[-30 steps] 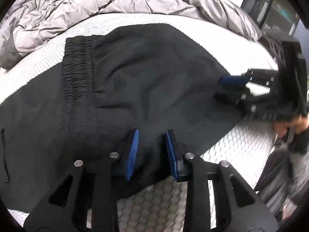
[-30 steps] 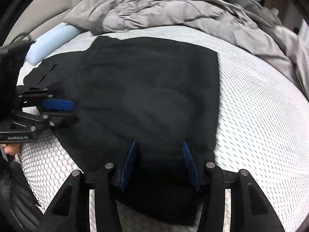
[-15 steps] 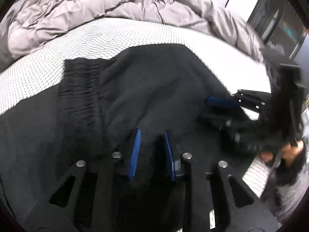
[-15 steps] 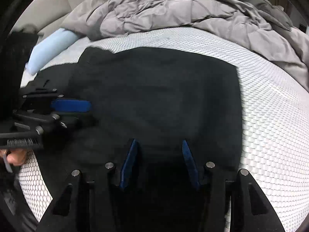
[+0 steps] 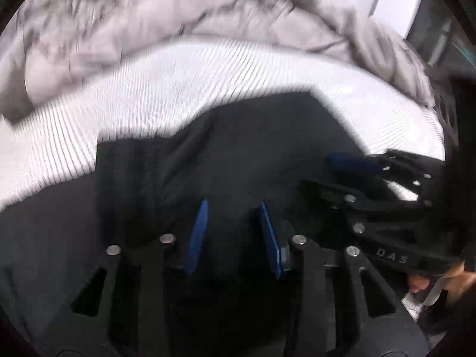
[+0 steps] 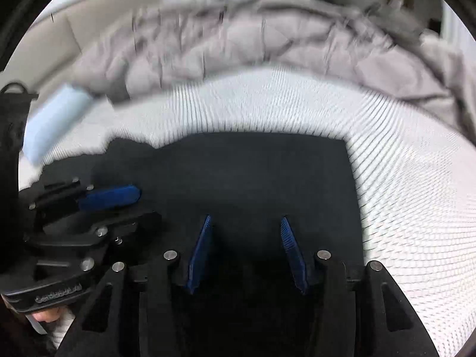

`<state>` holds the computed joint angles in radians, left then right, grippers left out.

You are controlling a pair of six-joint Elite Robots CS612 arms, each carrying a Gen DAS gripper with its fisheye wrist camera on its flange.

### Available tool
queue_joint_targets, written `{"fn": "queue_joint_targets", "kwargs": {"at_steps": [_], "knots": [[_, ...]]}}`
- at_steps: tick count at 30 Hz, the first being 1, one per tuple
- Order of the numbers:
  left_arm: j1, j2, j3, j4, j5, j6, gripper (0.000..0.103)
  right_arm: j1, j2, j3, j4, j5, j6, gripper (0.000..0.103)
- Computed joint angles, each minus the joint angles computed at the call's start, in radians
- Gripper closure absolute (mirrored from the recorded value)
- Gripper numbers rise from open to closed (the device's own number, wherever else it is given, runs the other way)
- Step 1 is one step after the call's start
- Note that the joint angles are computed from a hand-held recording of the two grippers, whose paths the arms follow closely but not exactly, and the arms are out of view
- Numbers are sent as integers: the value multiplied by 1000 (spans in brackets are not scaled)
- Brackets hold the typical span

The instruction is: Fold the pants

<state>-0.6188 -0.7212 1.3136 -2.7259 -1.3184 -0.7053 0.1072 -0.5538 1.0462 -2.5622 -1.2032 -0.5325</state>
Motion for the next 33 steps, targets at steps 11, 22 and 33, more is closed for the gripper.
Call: {"fn": "queue_joint_targets", "kwargs": {"at_steps": [11, 22, 33], "knots": [[-18, -74, 109, -143, 89, -24, 73, -6, -44, 105, -221, -127, 91, 53], [7, -45, 111, -155, 37, -75, 73, 46, 11, 32, -167, -179, 15, 41], [-90, -123, 239, -123, 105, 108, 70, 3, -129, 255, -157, 83, -116, 38]]}}
